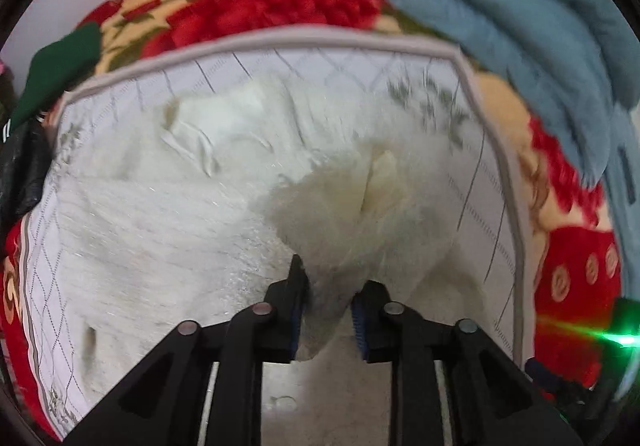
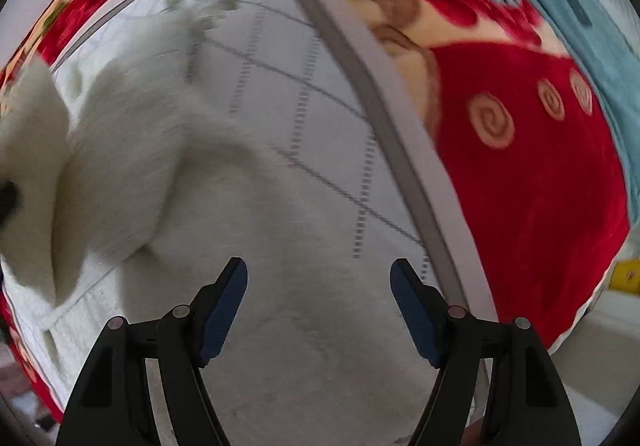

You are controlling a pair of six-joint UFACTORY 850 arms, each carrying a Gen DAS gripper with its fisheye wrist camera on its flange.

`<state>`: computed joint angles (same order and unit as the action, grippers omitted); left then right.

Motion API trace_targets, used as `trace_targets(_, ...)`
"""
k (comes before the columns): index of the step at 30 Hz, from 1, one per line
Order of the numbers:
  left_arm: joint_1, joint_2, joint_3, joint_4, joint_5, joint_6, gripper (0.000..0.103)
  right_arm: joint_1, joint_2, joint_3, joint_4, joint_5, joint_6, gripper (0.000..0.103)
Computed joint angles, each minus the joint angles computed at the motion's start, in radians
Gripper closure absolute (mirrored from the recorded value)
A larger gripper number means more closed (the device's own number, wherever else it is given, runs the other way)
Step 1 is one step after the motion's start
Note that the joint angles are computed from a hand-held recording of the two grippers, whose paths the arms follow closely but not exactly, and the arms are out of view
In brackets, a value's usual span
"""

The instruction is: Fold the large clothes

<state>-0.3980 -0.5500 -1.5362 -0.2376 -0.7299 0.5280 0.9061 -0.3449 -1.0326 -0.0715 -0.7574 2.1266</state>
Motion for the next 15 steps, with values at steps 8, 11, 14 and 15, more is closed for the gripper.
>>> trace_targets(8,0.069,-0.027,-0.059,-0.057,-0.091,-0.018,0.01,0.028,0.127,0.135,-0.169,0.166,0.253,0.027)
trace_targets(11,0.122,-0.045,-0.12,-0.082,-0.126,-0.025,0.008,0.019,0.168,0.156,-0.299,0.204,0.391,0.027)
trace_targets(14,0.182,-0.052,-0.155,-0.026,-0.102,-0.066,0.003,-0.008,0.184,0.161,-0.496,0.265,0.538,0.027)
trace_targets(15,0.196,-0.06,-0.166,0.016,-0.083,-0.102,0.003,-0.035,0.182,0.164,-0.578,0.322,0.576,0.027)
